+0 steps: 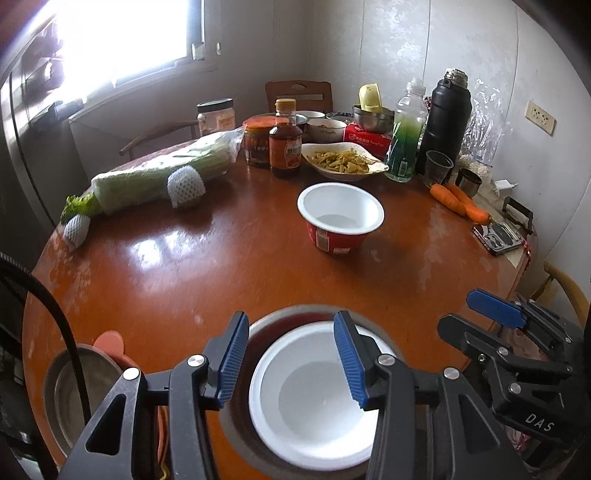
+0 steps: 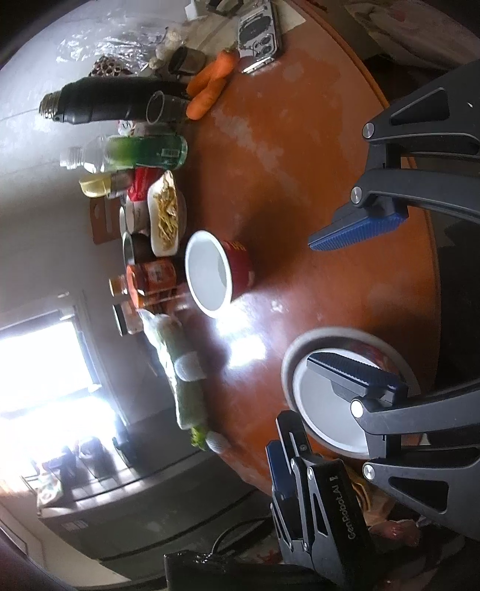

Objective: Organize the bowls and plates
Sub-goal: 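Carry the nested bowls with the left gripper toward the red-printed bowl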

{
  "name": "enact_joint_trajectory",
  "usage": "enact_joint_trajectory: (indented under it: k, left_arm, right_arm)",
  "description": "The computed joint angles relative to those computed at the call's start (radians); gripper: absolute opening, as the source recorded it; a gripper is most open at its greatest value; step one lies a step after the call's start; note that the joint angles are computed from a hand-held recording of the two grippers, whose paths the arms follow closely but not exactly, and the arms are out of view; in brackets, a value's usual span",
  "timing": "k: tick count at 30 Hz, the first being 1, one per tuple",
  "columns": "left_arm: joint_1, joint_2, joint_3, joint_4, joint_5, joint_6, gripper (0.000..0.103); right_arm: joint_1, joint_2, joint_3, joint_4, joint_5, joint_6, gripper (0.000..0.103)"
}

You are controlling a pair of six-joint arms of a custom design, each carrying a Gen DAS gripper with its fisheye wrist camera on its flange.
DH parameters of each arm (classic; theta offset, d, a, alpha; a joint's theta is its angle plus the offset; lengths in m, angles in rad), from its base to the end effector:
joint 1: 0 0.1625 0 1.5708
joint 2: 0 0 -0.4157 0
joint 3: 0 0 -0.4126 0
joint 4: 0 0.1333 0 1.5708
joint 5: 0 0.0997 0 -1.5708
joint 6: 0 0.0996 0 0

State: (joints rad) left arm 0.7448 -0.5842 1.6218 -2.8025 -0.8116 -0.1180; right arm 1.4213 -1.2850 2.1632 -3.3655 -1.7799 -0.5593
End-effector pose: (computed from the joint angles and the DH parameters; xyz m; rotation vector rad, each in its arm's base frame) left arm -0.3545 -0.6014 -0.0152 0.7660 2.3494 -0.6620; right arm 0.0341 -0.5296 0.2636 0.3729 -2.4152 1.0401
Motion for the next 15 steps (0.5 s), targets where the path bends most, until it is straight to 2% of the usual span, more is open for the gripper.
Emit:
enact_joint_trajectory:
  k: [11, 15]
  left_arm:
    - [0.021, 0.108, -0.18, 0.056, -0.015, 0.031, 0.048]
    - [0.034, 0.149, -0.257, 0.109, -0.011, 0.02, 0.049]
  right_arm:
    - [-0.026, 0.038, -0.117, 0.064, 0.02, 0.005, 0.06]
    - [-0.033, 0.064, -0.177, 0.093, 0.027, 0.013, 0.065]
